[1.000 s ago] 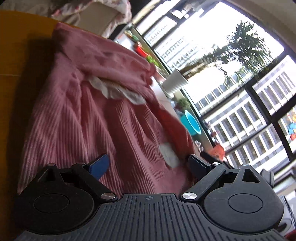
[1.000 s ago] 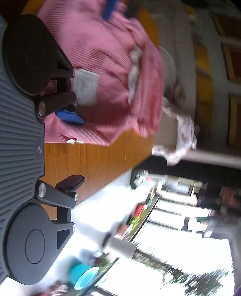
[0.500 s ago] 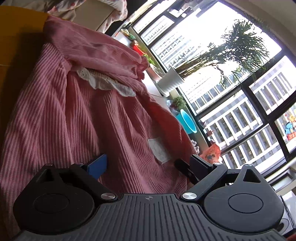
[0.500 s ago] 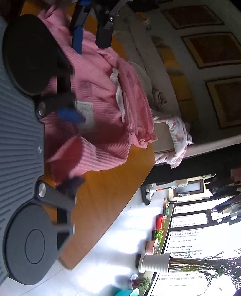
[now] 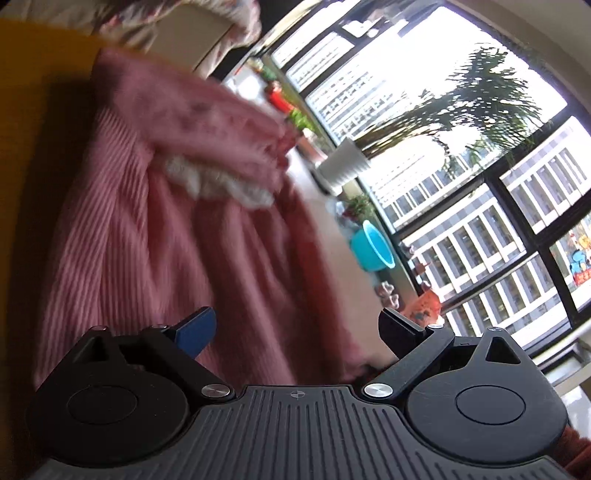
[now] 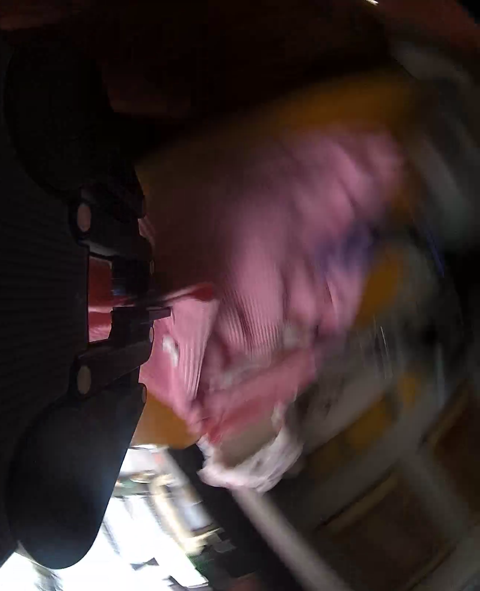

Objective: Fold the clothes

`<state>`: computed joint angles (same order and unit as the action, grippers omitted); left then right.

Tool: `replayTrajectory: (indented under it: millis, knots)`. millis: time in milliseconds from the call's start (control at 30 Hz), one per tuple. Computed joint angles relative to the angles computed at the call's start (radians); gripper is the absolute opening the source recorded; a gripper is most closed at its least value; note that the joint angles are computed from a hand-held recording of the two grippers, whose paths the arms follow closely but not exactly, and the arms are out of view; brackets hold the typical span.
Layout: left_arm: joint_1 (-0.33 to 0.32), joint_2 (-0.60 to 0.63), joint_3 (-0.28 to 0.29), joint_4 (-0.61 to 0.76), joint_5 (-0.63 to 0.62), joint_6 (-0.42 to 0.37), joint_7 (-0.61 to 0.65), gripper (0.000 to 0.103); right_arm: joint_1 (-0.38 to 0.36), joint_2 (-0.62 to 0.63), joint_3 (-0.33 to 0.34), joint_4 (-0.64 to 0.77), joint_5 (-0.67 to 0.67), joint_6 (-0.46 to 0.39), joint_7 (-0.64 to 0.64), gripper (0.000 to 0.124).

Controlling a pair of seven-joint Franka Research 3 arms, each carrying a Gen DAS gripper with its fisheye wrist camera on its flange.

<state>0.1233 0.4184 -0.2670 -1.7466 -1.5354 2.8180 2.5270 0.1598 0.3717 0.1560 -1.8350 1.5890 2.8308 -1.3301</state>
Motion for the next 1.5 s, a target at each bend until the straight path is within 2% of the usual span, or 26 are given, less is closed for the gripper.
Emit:
replayTrajectory:
  millis: [33,67,133,200,267,333,400,467,500,533,600,667,700,767,867,933,1000,1033,1133,1267,1333,1367,1500]
  knots:
    - [-0.005,0.000,0.003,0.013,0.020,0.002,-0.006,0.098,-0.004,0.000,0.006,-0.002,0.045,0.003,-0.087,0.003]
    - [-0.009,0.001,0.004,0.027,0.044,0.004,-0.014,0.098,-0.001,-0.001,0.003,-0.003,0.045,0.004,-0.104,0.003]
    - [-0.027,0.025,0.003,0.076,0.145,0.009,-0.056,0.098,0.009,-0.001,-0.010,0.001,-0.031,-0.001,0.015,0.003]
    - [-0.046,0.060,0.001,0.133,0.257,0.017,-0.098,0.098,0.001,-0.002,-0.004,0.001,-0.051,-0.006,0.037,0.003]
    - [-0.120,0.112,0.062,0.181,0.476,0.034,-0.245,0.098,-0.008,-0.005,0.001,-0.006,-0.045,-0.014,0.043,0.004]
    - [-0.203,0.167,0.148,0.240,0.683,0.020,-0.393,0.097,-0.011,-0.008,-0.006,-0.004,-0.110,-0.040,0.155,0.004]
    - [-0.273,0.225,0.228,0.311,0.874,-0.014,-0.528,0.092,-0.022,-0.020,-0.019,-0.002,-0.218,-0.102,0.308,0.005]
    - [-0.313,0.238,0.282,0.309,0.964,-0.030,-0.579,0.088,-0.050,-0.034,-0.031,0.016,-0.305,-0.188,0.451,0.006]
    - [-0.324,0.243,0.297,0.305,1.010,-0.034,-0.601,0.088,-0.060,-0.037,-0.039,0.035,-0.345,-0.222,0.539,0.013]
    - [-0.311,0.229,0.277,0.275,1.016,-0.007,-0.579,0.089,-0.071,-0.033,-0.048,0.063,-0.385,-0.264,0.638,0.019]
    - [-0.282,0.204,0.238,0.230,1.026,0.025,-0.559,0.089,-0.100,-0.011,-0.058,0.136,-0.439,-0.355,0.823,0.062]
    - [-0.254,0.182,0.205,0.196,1.034,0.039,-0.562,0.089,-0.124,0.025,-0.054,0.209,-0.449,-0.406,0.969,0.078]
    - [-0.241,0.173,0.189,0.181,1.039,0.046,-0.564,0.089,-0.127,0.050,-0.049,0.245,-0.451,-0.405,1.037,0.083]
    - [-0.221,0.165,0.166,0.170,1.057,0.053,-0.581,0.089,-0.121,0.118,-0.040,0.333,-0.473,-0.377,1.184,0.087]
    - [-0.197,0.160,0.137,0.157,1.090,0.070,-0.605,0.090,-0.081,0.248,-0.034,0.481,-0.537,-0.283,1.369,0.094]
    - [-0.180,0.157,0.117,0.147,1.113,0.080,-0.618,0.090,-0.047,0.306,-0.039,0.534,-0.613,-0.226,1.416,0.095]
    - [-0.182,0.154,0.119,0.133,1.158,0.102,-0.638,0.090,-0.011,0.348,-0.055,0.567,-0.698,-0.180,1.460,0.096]
    - [-0.184,0.152,0.122,0.126,1.181,0.113,-0.648,0.086,0.001,0.368,-0.067,0.590,-0.740,-0.183,1.504,0.097]
    - [-0.190,0.148,0.132,0.106,1.247,0.142,-0.681,0.086,0.020,0.419,-0.090,0.650,-0.839,-0.206,1.625,0.103]
    - [-0.097,0.137,0.028,0.081,1.237,0.154,-0.678,0.088,-0.009,0.421,-0.059,0.656,-0.895,-0.231,1.697,0.103]
    - [-0.044,0.133,-0.032,0.069,1.231,0.152,-0.668,0.090,-0.026,0.431,-0.031,0.675,-0.903,-0.210,1.726,0.103]
    - [-0.036,0.134,-0.043,0.066,1.242,0.157,-0.674,0.090,-0.023,0.449,-0.029,0.702,-0.914,-0.191,1.766,0.103]
    - [0.001,0.140,-0.090,0.052,1.282,0.180,-0.693,0.093,0.037,0.575,-0.096,0.884,-1.050,-0.169,1.960,0.103]
